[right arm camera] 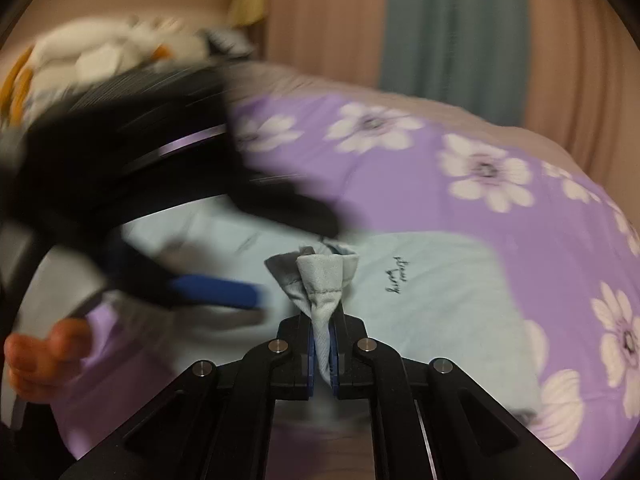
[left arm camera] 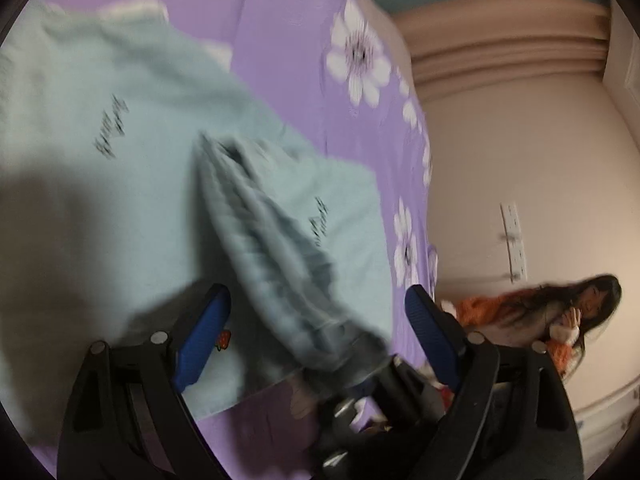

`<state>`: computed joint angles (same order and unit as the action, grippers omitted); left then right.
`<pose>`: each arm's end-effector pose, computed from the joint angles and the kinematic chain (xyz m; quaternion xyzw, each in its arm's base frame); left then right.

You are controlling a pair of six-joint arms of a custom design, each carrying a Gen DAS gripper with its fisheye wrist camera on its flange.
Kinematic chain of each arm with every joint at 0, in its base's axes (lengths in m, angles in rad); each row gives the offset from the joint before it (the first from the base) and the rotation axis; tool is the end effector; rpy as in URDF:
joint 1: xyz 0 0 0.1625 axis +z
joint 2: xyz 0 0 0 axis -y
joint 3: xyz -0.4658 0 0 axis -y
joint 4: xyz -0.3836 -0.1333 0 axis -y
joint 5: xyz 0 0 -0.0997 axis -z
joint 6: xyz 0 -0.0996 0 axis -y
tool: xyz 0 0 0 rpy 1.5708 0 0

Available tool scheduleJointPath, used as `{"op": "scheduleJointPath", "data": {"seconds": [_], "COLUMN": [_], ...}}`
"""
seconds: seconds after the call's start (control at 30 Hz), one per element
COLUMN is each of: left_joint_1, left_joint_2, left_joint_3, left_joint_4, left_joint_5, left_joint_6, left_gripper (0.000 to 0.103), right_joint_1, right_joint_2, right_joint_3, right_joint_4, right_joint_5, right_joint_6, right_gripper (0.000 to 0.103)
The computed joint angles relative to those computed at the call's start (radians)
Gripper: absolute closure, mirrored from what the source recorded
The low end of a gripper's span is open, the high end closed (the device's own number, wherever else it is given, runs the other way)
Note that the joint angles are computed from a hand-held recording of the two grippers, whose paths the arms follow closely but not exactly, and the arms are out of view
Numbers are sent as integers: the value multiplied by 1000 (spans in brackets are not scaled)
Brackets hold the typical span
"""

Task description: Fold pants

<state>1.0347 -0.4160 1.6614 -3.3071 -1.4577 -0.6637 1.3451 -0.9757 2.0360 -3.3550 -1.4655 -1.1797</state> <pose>-0.2247 -0.6613 -0.0530 0.0755 -0.9656 0.2312 0.0917 0.0083 -0.6061 0.2054 0.4453 -0.8211 0.3016 0.1910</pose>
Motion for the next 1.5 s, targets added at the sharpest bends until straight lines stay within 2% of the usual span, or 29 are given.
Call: {"op": "scheduleJointPath", "data": {"seconds": [0.07,0.1,0.13,0.23,0.33,0.5,0.63,0.73,0.77,0.8,0.83,0.87,0.93,0.97,1.03,1.07,1.13,1.17,1.23,1.3,1.37,1.4,1.43,1.5], "left_joint_1": [-1,-1,0,-1,-9,-14,-9,-6,-3,1,7,17,22,16,-5,-16,-31,-38,-51,-65,-76,-81,-82,-82], "left_joint_2": [0,1,0,-2,-1,-24,-53,-74,-79,-84,-86,-90,-102,-110,-123,-130,-133,-133,-127,-105,-66,-49,-32,-5], "left_joint_3": [-11,-15,-19,-24,-12,20,36,60,60,62,62,72,107,120,138,150,165,169,163,146,96,77,57,34], "left_joint_4": [36,47,64,92,62,10,-6,3,41,77,119,121,63,57,57,46,7,-14,-38,-45,12,55,95,159], "left_joint_5": [20,32,40,69,100,167,213,260,298,335,365,361,339,353,410,432,437,424,387,349,336,352,370,433], "left_joint_6": [23,29,32,55,73,147,189,201,187,168,143,129,138,145,158,167,183,195,224,253,260,255,245,217], "left_gripper": [34,57,74,91,91,91,91,90,89,81,81,83,83,82,78,78,77,77,77,77,78,80,86,94], "right_joint_1": [8,7,6,-1,4,29,58,77,87,95,103,114,117,106,91,84,65,51,33,14,20,26,31,34], "right_joint_2": [22,29,33,26,26,33,57,75,87,100,110,115,114,97,55,35,-8,-31,-51,-61,-48,-34,-23,16], "right_joint_3": [23,34,42,44,27,43,41,28,16,-1,-18,-46,-77,-74,-80,-87,-119,-140,-158,-163,-159,-173,-184,-235], "right_joint_4": [-55,-84,-108,-101,-76,-120,-153,-132,-114,-89,-46,39,141,175,262,315,457,518,546,472,373,352,358,398], "right_joint_5": [-18,-22,-23,-24,-35,-42,-35,-28,-34,-55,-88,-144,-193,-173,-135,-118,-60,-12,44,86,43,-6,-28,-86], "right_joint_6": [-54,-75,-95,-107,-97,-98,-85,-59,-61,-66,-58,-30,27,34,38,47,92,143,216,324,388,411,422,441], "right_gripper": [96,96,96,96,96,96,96,96,96,94,85,82,74,71,57,56,56,56,56,56,58,67,76,83]}}
